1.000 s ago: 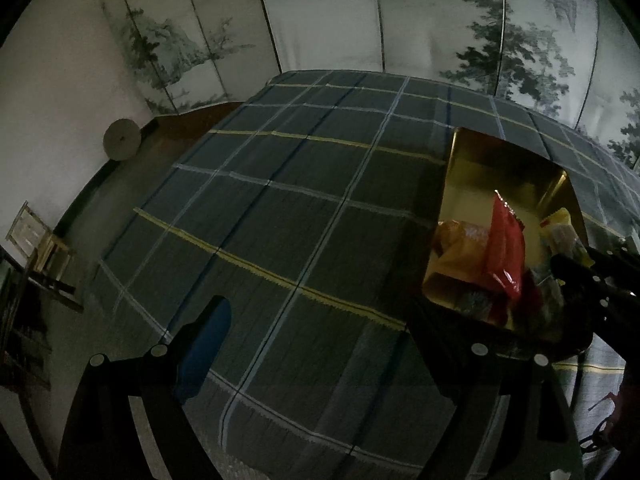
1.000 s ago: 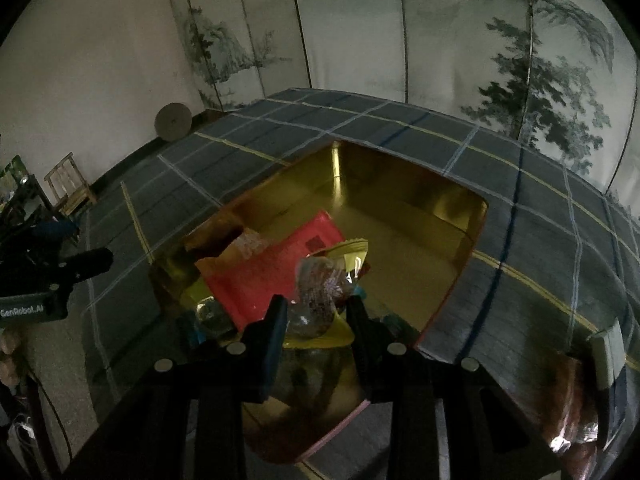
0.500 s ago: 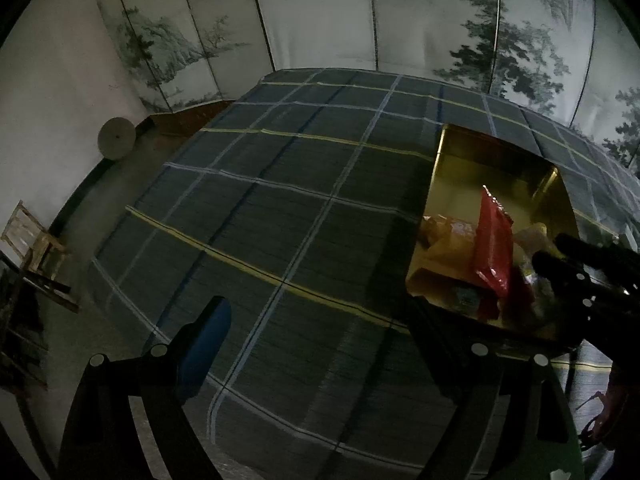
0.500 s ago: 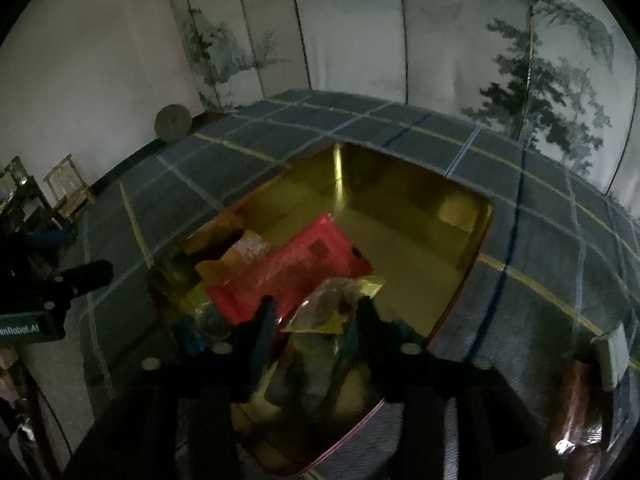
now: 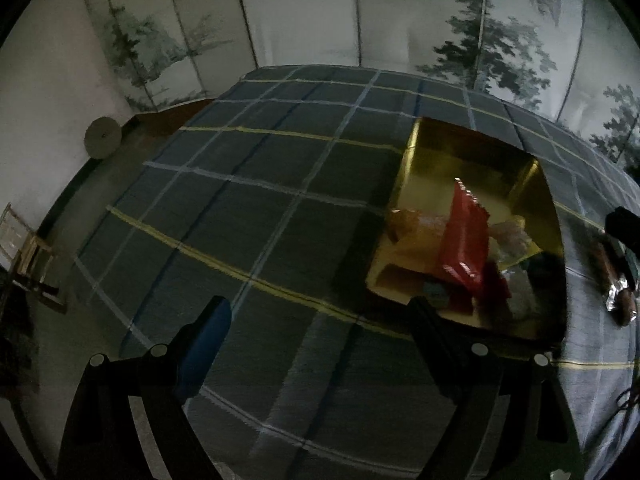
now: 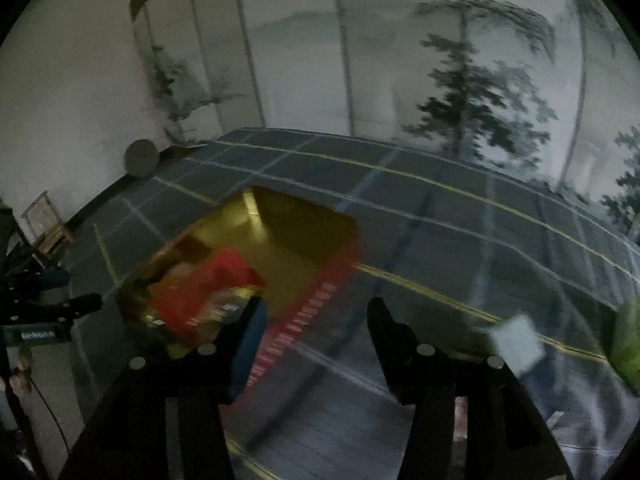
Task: Organize snacks
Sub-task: 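Return the right gripper to the pile and grasp the navy-and-white packet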
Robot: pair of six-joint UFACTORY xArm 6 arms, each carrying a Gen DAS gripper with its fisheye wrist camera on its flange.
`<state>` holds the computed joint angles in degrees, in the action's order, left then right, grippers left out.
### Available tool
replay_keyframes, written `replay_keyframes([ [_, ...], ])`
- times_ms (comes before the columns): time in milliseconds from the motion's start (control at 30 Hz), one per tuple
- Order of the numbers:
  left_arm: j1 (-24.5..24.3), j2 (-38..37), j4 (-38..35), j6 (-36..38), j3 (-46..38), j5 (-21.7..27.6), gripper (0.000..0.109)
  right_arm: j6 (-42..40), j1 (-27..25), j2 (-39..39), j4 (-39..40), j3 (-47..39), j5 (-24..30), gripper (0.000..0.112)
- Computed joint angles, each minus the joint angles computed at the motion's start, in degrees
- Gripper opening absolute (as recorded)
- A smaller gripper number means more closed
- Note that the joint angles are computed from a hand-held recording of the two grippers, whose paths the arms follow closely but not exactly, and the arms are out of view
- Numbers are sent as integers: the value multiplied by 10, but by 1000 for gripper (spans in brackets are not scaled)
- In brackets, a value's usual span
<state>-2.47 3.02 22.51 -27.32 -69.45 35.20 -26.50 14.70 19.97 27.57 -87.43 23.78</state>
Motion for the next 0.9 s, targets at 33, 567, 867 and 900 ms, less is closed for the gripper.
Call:
replay_keyframes([
  [33,-3,1,-2,2,-1,0,87,-3,-18,-3,-3,1,10,54],
  [567,-53,51,0,14,-73,42,87,-111,-158,93,43,-132,197,61],
  [867,-94,94,-8,42,-137,60,87,-139,-155,114,49,-126,192,62],
  [900,-98,99,-9,45,-143,60,87,-144,-155,110,56,-117,185,62],
])
